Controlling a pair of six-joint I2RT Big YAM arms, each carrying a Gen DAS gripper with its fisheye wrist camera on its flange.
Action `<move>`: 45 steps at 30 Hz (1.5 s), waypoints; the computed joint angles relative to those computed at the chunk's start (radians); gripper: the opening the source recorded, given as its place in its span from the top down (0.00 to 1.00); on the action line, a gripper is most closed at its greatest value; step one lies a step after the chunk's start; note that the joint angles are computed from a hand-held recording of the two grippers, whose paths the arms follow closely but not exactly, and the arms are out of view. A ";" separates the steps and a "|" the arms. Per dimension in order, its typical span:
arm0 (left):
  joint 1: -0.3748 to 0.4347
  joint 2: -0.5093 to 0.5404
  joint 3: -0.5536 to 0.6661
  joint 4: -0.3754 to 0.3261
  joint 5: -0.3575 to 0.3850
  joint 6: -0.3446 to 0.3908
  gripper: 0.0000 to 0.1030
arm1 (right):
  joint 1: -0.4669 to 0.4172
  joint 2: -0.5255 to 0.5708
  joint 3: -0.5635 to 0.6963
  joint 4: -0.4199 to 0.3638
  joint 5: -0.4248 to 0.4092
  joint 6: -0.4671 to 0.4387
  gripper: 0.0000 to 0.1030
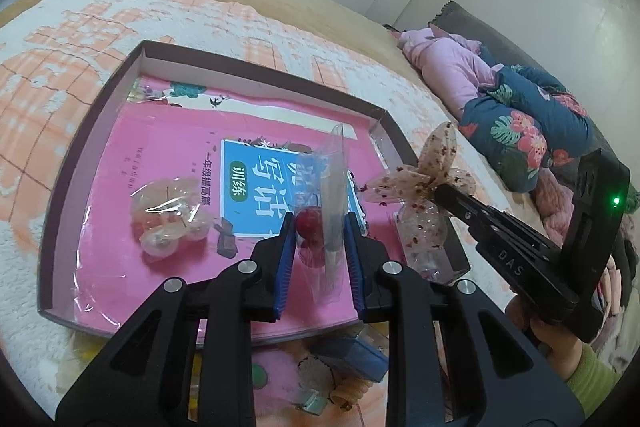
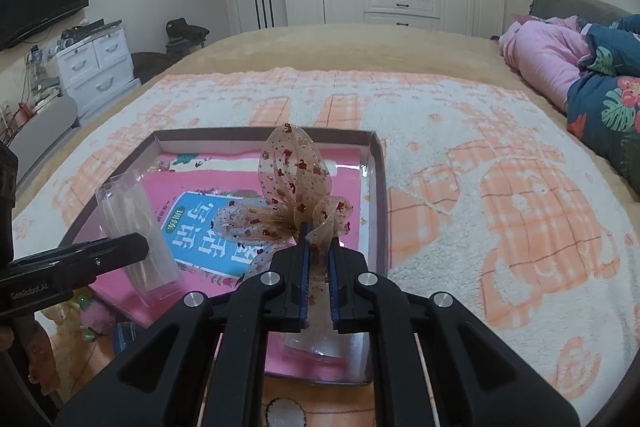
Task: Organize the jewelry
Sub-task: 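Place the clear bag in the box with the left gripper while the right gripper places the dotted bow, then withdraw both grippers from the box toward the remaining accessories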
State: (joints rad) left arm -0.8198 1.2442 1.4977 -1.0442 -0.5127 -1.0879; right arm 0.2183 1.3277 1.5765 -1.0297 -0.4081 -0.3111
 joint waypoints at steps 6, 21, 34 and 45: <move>0.003 0.005 -0.002 -0.009 0.003 0.004 0.81 | 0.012 -0.004 -0.012 -0.006 0.015 -0.005 0.92; -0.039 -0.008 0.021 -0.061 -0.087 -0.003 0.59 | -0.028 -0.034 -0.031 0.005 -0.026 0.007 0.55; -0.119 -0.039 0.061 -0.127 -0.238 -0.064 0.39 | -0.115 -0.150 -0.087 0.064 -0.129 0.014 0.28; -0.231 -0.059 0.106 -0.208 -0.410 -0.131 0.11 | -0.187 -0.251 -0.134 0.087 -0.213 -0.006 0.13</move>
State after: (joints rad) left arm -1.0503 1.1851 1.6034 -1.2520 -0.9226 -1.2188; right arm 0.0309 1.0767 1.4428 -0.9422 -0.6210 -0.3175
